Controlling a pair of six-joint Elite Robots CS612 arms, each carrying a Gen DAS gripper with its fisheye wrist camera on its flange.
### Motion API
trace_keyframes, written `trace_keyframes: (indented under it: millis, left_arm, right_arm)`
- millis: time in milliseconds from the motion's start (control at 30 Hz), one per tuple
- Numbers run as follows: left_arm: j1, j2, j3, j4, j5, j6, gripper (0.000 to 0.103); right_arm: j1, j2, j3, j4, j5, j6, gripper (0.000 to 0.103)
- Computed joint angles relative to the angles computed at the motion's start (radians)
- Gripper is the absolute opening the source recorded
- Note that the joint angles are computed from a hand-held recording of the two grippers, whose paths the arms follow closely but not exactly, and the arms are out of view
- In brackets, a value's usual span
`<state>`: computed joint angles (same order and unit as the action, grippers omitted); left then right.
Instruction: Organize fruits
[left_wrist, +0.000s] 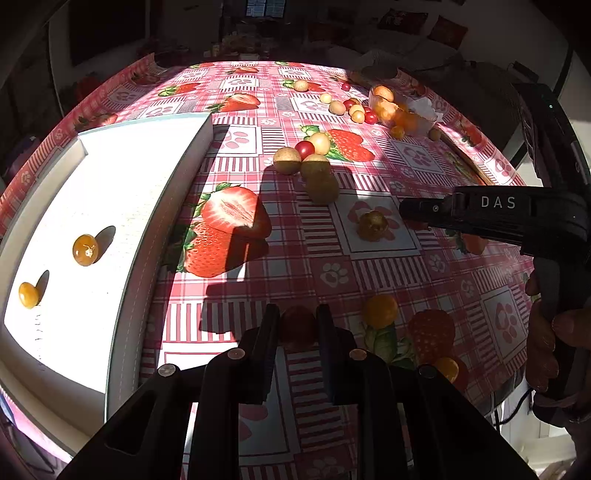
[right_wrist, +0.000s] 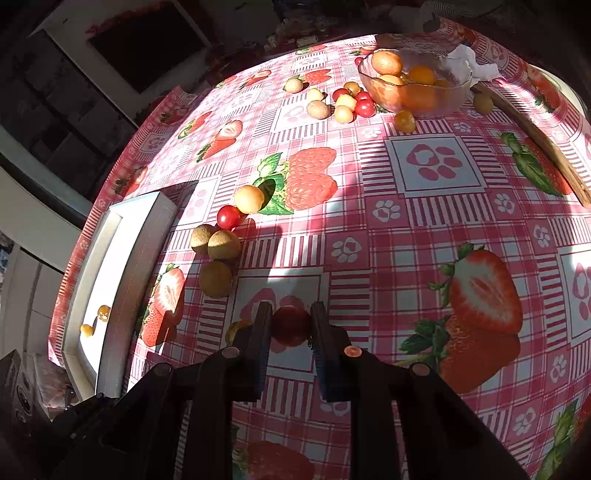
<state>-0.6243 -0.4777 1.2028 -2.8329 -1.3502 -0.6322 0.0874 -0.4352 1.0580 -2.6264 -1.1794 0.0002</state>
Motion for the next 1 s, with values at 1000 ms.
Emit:
trace_keyframes:
  millis: [1000]
  left_arm:
    - [-0.001,-0.001,0.005,0.003,0.009,0.004,0.022]
  right_arm:
    - [0.024,-0.025,0.088,-0.146,-0.152,-0.213,0.05]
